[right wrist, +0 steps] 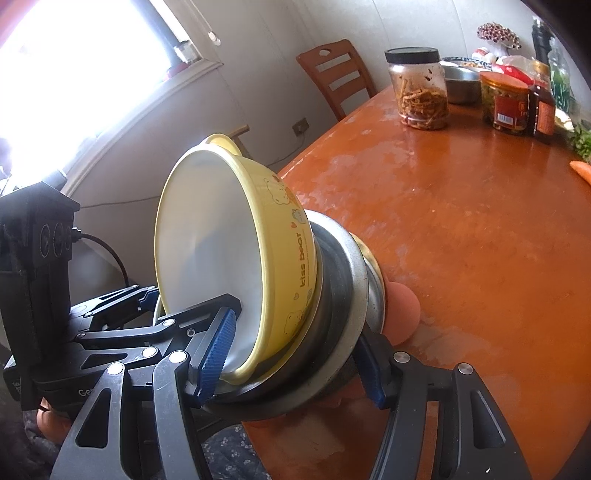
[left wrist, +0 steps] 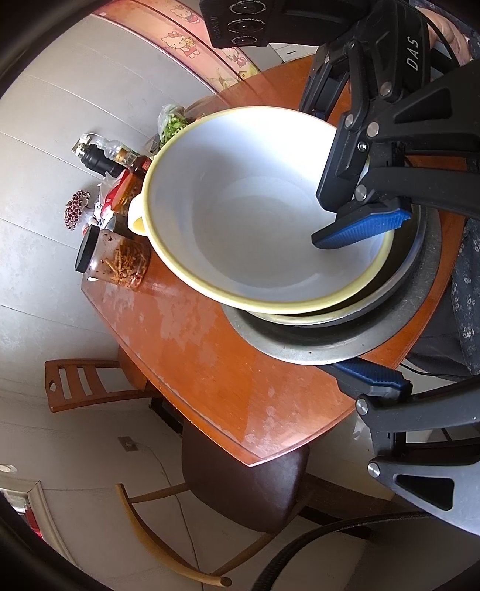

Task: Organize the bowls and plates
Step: 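Carry the nested bowl stack with both tools over the pink-based plate stack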

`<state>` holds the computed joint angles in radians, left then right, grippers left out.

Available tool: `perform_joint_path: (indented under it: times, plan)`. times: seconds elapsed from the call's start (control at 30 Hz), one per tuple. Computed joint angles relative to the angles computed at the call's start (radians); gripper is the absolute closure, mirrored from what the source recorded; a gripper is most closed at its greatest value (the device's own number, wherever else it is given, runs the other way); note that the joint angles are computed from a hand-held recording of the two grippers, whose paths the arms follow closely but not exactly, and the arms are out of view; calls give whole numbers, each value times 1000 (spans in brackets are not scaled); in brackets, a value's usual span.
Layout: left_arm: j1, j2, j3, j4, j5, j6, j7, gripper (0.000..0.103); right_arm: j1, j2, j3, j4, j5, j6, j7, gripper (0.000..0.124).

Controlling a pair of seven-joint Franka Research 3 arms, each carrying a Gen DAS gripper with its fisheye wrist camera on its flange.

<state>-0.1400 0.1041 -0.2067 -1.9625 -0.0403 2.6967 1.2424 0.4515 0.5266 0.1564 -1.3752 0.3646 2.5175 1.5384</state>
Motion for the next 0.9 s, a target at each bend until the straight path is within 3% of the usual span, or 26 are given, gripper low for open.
perform_joint_path:
  times: [0.9]
  plan:
    - [0, -9, -2, -40, -10, 54, -9, 46, 1, -5, -2, -16, -9, -4, 14, 57]
